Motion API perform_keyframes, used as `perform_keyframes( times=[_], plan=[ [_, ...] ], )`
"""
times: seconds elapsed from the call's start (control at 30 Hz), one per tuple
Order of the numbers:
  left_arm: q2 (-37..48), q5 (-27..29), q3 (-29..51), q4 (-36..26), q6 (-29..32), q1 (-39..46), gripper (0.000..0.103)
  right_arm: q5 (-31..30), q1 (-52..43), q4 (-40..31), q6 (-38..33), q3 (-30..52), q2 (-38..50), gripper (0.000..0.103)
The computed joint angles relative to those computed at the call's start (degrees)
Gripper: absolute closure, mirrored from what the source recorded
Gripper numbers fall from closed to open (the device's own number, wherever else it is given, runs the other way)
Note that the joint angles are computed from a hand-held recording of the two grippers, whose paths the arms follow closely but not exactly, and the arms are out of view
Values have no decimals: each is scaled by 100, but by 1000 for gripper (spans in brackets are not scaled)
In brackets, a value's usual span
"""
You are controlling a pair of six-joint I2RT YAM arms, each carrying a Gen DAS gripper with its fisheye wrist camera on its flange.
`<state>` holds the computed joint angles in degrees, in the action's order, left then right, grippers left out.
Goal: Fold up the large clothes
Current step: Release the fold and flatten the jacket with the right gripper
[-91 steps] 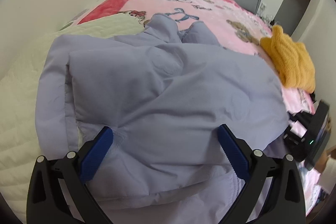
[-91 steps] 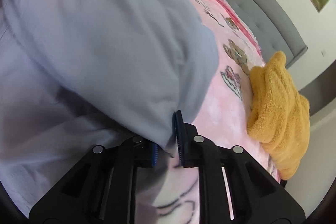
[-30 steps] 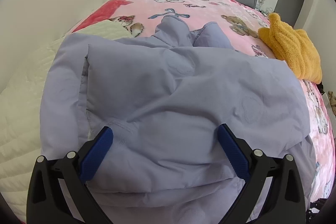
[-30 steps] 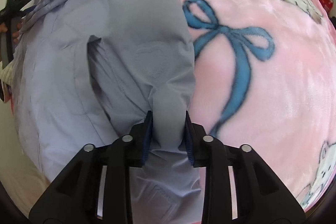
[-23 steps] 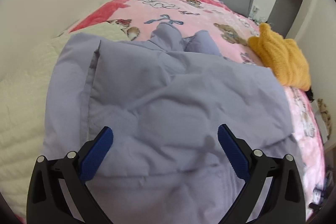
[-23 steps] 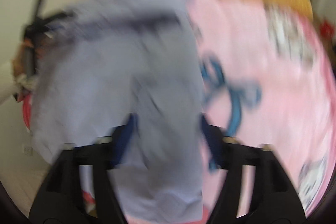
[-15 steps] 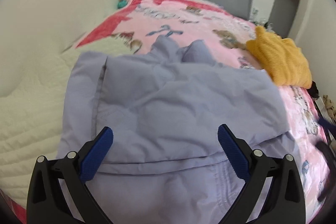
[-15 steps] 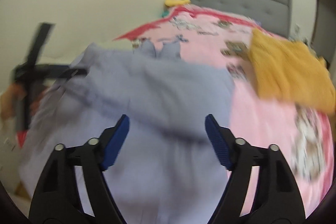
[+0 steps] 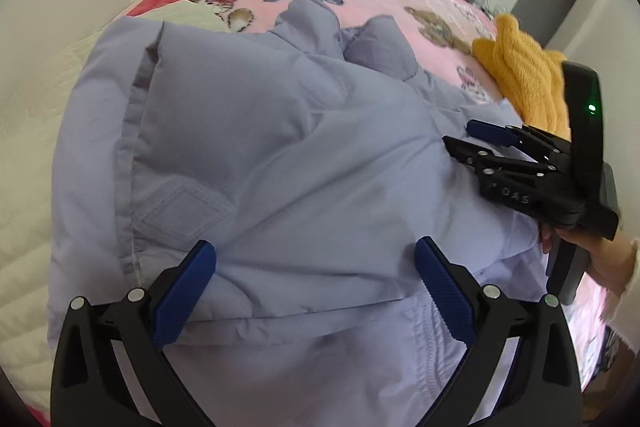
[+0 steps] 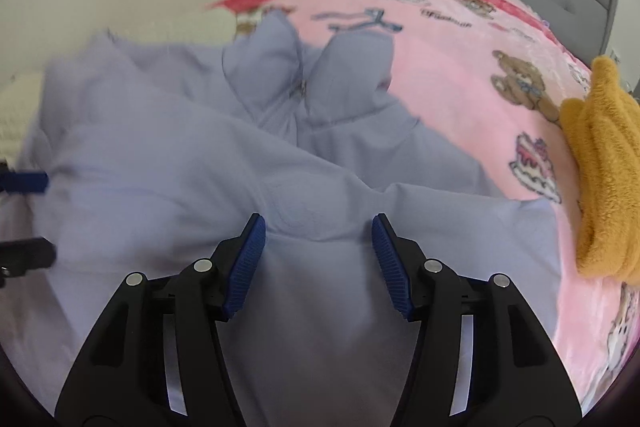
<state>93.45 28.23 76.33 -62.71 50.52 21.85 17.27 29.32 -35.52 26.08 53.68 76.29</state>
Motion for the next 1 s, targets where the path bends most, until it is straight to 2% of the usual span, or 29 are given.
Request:
perform_keyframes(
  times=[0.13, 0.2, 0.27, 0.3, 0.37, 0.4, 0.43, 0.5, 0.57, 0.67, 0.83, 0.93, 1.0],
  plan=[
    [-84, -15, -3, -59, 237, 2, 5, 196, 172, -175, 188, 64, -68, 48],
    [-339, 237, -25, -141, 667, 213, 5, 571, 452, -78, 207, -193, -699, 35],
    [-645, 584, -192, 80, 917, 546, 5, 1538, 1146, -255, 450, -487, -1501, 27],
    [-832, 703, -352, 389, 911, 722, 5, 2337, 1786, -851, 1025, -526, -1903, 25],
    [-1226, 636, -877, 1538, 498, 987, 5, 3051, 2522, -1971, 2184, -463, -2097, 26],
    [-1092, 607, -870, 1728, 409, 1073, 5, 3253, 2958, -2923, 3204, -365, -2041, 28],
    [-832, 535, -676, 1541, 460, 1090, 5, 3244, 3310, -3598, 4066, -395, -2061, 29],
    [-218, 198, -216, 1068, 510, 980, 5, 2959, 3591, -4051, 5023, -655, -2294, 35],
    [109, -11, -109, 1085, 483, 893, 5, 2453, 3367, -3882, 5105, -1021, -2545, 40],
    [161, -282, -233, 1338, 356, 722, 4, 1968, 2727, -3140, 4386, -1500, -2678, 40],
    [340, -379, -274, 1435, 245, 618, 4, 1426, 1947, -2380, 3228, -1674, -2100, 39],
    [332, -365, -306, 1497, 324, 626, 4, 1373, 1830, -2375, 3218, -1701, -2038, 26],
    [289, -173, -243, 1394, 351, 672, 4, 1273, 1717, -2438, 3277, -1712, -2317, 24]
  ],
)
